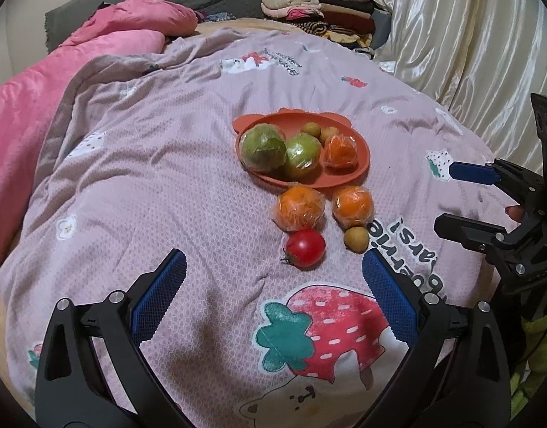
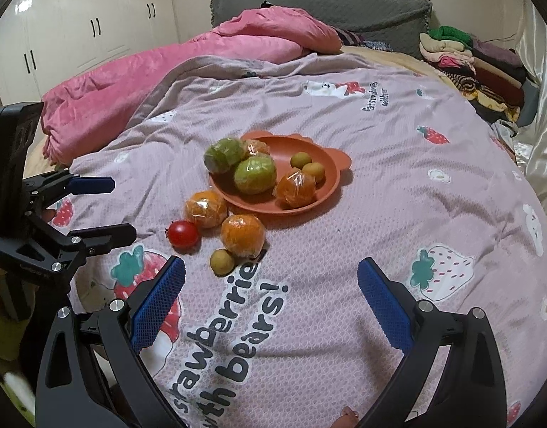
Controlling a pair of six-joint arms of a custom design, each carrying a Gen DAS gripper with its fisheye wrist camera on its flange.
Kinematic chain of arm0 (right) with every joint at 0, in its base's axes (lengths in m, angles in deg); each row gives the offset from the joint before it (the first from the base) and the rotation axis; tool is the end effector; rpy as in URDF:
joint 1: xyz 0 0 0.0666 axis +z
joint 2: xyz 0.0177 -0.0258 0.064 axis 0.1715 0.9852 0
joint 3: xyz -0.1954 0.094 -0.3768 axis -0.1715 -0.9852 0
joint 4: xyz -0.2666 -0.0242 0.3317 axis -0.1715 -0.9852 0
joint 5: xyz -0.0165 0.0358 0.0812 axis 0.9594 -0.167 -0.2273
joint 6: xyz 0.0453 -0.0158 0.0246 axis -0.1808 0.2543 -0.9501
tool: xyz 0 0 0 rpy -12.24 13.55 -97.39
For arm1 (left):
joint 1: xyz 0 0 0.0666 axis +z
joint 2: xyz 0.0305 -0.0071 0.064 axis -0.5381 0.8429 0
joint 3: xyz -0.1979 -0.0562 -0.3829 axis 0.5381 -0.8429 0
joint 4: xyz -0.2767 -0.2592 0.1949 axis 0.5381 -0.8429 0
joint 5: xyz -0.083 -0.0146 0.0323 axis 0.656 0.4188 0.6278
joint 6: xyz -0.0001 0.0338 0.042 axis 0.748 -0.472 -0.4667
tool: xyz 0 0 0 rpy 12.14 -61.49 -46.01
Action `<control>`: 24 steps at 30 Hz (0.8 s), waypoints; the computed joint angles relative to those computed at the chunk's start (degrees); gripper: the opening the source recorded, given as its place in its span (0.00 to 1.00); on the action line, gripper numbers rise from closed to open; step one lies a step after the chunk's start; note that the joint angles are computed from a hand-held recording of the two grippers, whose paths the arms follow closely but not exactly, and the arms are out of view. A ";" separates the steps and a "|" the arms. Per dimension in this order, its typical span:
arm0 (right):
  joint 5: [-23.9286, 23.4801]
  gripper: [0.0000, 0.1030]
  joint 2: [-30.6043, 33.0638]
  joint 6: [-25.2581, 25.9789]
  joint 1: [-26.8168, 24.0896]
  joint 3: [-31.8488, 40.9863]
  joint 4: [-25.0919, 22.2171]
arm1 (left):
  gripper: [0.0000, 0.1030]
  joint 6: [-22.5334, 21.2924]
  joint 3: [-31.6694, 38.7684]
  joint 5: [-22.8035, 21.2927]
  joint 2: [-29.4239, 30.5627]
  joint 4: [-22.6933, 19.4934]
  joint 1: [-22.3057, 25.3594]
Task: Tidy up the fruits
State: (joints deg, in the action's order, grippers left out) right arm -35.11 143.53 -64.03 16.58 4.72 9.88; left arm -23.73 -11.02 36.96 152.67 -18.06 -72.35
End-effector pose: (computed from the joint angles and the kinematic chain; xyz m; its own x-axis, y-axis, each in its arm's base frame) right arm 0.4396 0.0649 0.3938 -0.6138 -0.3990 -0.6812 -0.5942 0.8016 0.0659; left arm 0.3893 -0.3120 0.3925 -0.7674 0.0611 -0.6382 0.1468 0.9857 -0.0822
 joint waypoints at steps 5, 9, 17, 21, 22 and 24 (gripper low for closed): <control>-0.10 0.94 1.34 0.35 0.27 0.33 0.06 | 0.90 -0.95 0.61 1.50 1.33 0.43 0.45; 0.05 0.94 2.95 0.49 0.60 0.74 0.17 | 0.82 -1.46 1.87 4.82 3.03 0.74 2.16; 0.00 0.87 5.35 0.45 0.87 1.25 0.51 | 0.59 -3.20 5.35 11.11 6.84 -0.38 4.96; -0.09 0.78 6.09 0.94 1.12 1.75 0.26 | 0.53 -4.15 6.39 13.58 8.33 -0.81 5.59; -0.34 0.74 6.24 1.04 1.12 1.89 0.21 | 0.51 -4.72 6.69 13.77 8.65 -0.99 5.60; -0.70 0.72 6.52 1.22 1.19 2.11 0.15 | 0.48 -5.12 7.23 15.26 9.28 -1.08 5.87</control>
